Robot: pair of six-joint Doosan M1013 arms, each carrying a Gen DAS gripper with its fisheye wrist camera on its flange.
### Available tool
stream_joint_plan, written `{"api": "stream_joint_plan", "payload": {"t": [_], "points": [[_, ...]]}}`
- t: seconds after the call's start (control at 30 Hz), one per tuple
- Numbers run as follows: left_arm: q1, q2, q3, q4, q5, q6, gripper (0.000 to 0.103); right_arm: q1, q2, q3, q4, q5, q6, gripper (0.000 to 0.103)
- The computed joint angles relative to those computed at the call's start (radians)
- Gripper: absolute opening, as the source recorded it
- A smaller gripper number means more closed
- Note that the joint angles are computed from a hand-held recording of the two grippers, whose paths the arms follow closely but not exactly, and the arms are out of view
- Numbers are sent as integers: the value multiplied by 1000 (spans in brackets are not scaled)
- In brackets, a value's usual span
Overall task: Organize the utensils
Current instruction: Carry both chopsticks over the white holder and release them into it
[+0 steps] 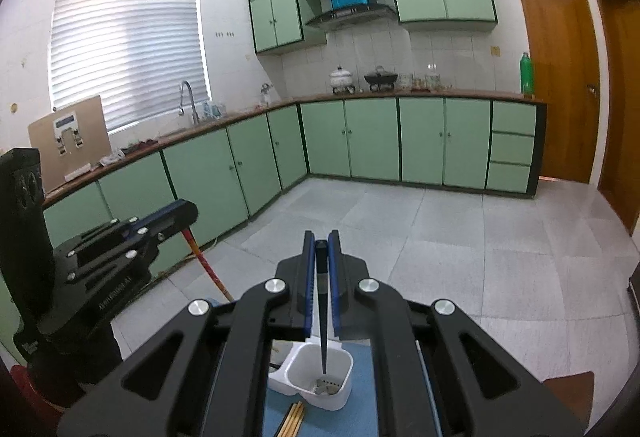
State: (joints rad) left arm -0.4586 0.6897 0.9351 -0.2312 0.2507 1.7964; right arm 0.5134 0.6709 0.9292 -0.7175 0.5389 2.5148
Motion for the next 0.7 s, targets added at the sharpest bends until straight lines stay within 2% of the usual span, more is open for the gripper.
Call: {"api": "stream_joint_plan", "payload": {"t": [0.23, 0.33, 0.37, 0.4, 0.47, 0.53, 0.6, 0.7], "points": [[8, 46, -26, -10, 97, -5, 6, -1, 45, -27, 102, 51, -86, 7], [15, 44, -18, -32, 121, 1, 12, 3, 36, -1, 85, 54, -54, 10], [16, 34, 5, -39, 111, 2, 19, 6, 29, 15, 63, 51, -26, 14], [17, 27, 20, -30, 104, -5, 28, 8, 22, 29, 43, 47, 3, 26], [17, 5, 60, -9, 77, -19, 38, 15, 1, 70, -39, 45, 105, 43], [19, -24, 112, -10, 49, -15, 48, 21, -23, 117, -101, 33, 183, 46], [19, -50, 159, -8, 24, -18, 57, 27, -48, 167, -157, 19, 258, 59], [17, -94, 245, 10, -19, -32, 68, 45, -85, 248, -257, 7, 384, 71]]}}
